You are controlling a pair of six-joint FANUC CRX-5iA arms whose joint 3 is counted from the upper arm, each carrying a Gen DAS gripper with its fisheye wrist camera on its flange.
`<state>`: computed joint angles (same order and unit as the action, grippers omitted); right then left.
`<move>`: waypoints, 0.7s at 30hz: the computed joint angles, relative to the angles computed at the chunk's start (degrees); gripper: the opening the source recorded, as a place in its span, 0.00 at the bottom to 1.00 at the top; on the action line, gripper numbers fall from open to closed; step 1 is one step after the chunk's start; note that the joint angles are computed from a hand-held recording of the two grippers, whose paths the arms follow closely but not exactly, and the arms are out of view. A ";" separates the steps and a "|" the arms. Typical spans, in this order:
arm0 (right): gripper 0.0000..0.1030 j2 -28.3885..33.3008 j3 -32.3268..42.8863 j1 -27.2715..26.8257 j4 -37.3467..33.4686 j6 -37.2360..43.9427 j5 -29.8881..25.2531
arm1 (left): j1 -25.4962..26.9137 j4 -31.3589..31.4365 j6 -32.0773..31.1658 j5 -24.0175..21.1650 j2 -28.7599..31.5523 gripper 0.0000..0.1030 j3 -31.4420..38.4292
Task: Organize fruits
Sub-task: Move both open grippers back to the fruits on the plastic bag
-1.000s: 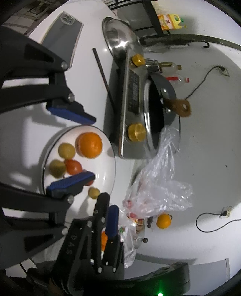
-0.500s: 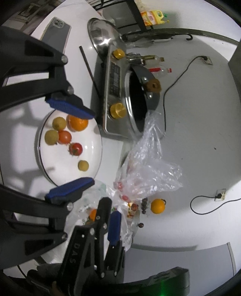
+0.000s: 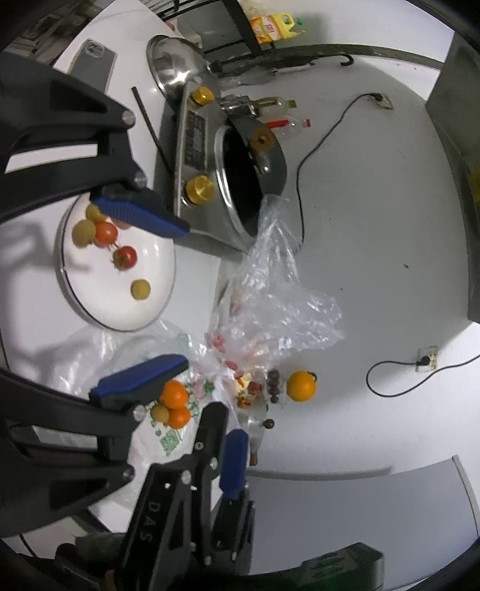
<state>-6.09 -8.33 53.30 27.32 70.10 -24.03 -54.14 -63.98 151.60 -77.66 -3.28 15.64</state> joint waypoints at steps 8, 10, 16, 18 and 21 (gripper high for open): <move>0.38 -2.50 -1.70 -2.02 0.36 0.51 1.93 | -0.69 -0.81 -0.79 0.48 3.05 0.65 4.11; 0.39 -2.83 -1.99 -2.55 0.19 0.68 2.38 | -0.67 -0.97 -0.74 0.49 3.55 0.65 4.74; 0.45 -3.29 -2.02 -4.03 -1.34 2.25 3.34 | -0.49 -1.52 0.23 1.13 4.81 0.73 6.28; 0.46 -3.36 -1.97 -4.54 -1.78 2.79 3.55 | -0.42 -1.79 0.55 1.54 5.13 0.75 6.67; 0.46 -3.24 -1.46 -5.44 -2.93 4.06 3.77 | -0.07 -1.90 0.26 2.38 5.85 0.75 7.61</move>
<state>-9.33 -9.79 47.86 24.39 74.16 -20.27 -54.21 -65.89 151.86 -75.28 2.57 23.25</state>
